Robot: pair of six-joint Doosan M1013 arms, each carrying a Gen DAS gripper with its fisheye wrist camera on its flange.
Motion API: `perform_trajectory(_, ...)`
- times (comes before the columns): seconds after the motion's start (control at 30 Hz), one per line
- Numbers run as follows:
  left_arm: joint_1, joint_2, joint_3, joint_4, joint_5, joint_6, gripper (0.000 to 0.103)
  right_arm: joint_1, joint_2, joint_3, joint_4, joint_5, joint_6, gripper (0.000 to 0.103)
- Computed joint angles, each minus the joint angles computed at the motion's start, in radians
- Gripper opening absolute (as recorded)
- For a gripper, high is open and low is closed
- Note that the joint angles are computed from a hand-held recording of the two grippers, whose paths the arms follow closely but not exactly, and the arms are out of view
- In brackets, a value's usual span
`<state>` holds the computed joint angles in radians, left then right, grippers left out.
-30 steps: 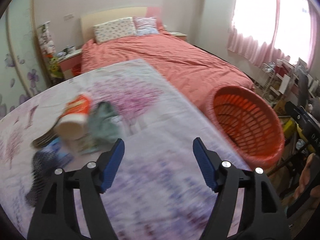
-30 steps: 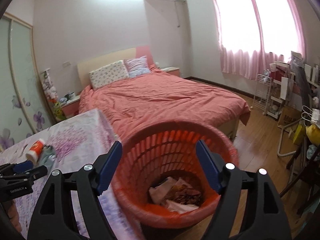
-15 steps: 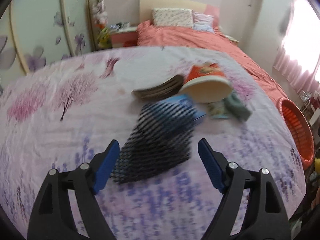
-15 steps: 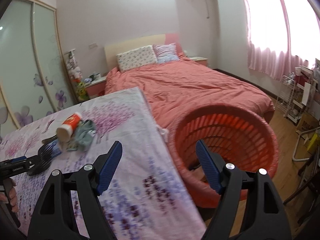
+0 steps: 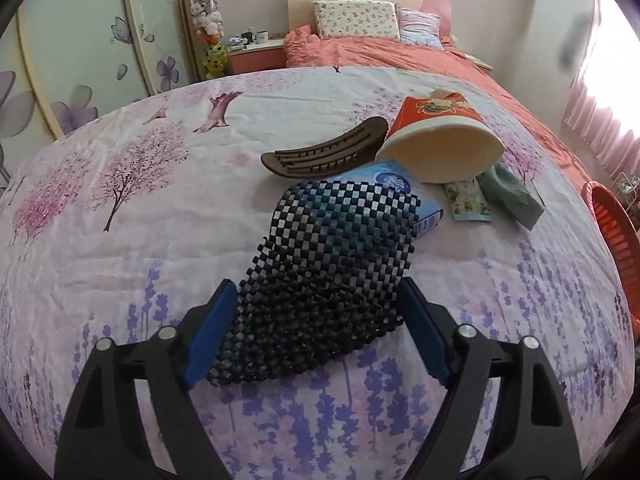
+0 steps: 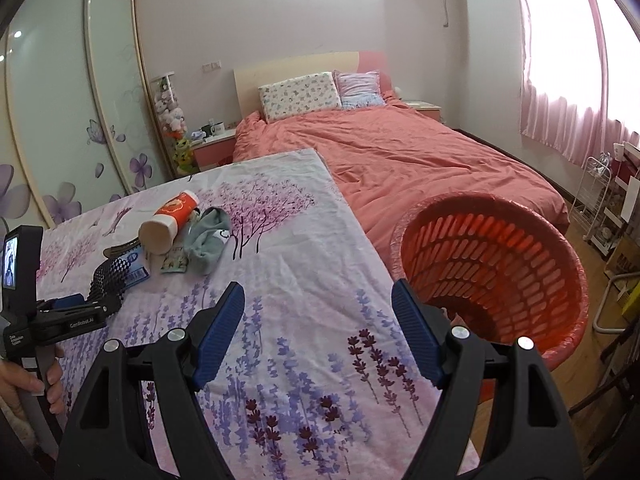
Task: Collect trash
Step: 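Grasp the black checkered mesh band with the left tool, then grasp the grey-green sock with the right tool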
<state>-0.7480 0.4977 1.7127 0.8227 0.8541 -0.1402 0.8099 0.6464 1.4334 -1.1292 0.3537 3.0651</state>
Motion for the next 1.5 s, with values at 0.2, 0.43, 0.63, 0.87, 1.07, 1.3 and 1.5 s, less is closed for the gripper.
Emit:
perform_trajectory(0.2,-0.01,-0.012,0.019,0.027,0.004,-0.043,0.049,-0.001,0.006,-0.005,0.052,-0.006,-0.044,0.076)
perform_trajectory(0.43,-0.011,-0.042,0.053,0.034,-0.035,-0.09,0.022,-0.001,0.007,-0.008,0.076,-0.011,-0.064,0.076)
perform_trajectory(0.63,-0.019,-0.071,0.088,0.084,-0.009,-0.139,0.016,-0.001,0.013,-0.017,0.094,-0.018,-0.091,0.076)
perform_trajectory(0.87,0.008,-0.092,0.122,0.074,0.02,-0.204,0.016,0.008,0.037,-0.059,0.159,-0.022,-0.184,0.076)
perform_trajectory(1.07,0.02,-0.086,0.133,0.06,0.009,-0.206,0.016,0.008,0.074,-0.129,0.328,-0.043,-0.354,0.075)
perform_trajectory(1.3,0.022,-0.089,0.146,0.083,-0.019,-0.231,0.017,0.006,0.154,-0.271,0.715,-0.007,-0.742,0.058)
perform_trajectory(1.5,0.027,-0.092,0.153,0.092,-0.037,-0.246,0.017,0.001,0.233,-0.414,0.857,0.081,-0.83,0.054)
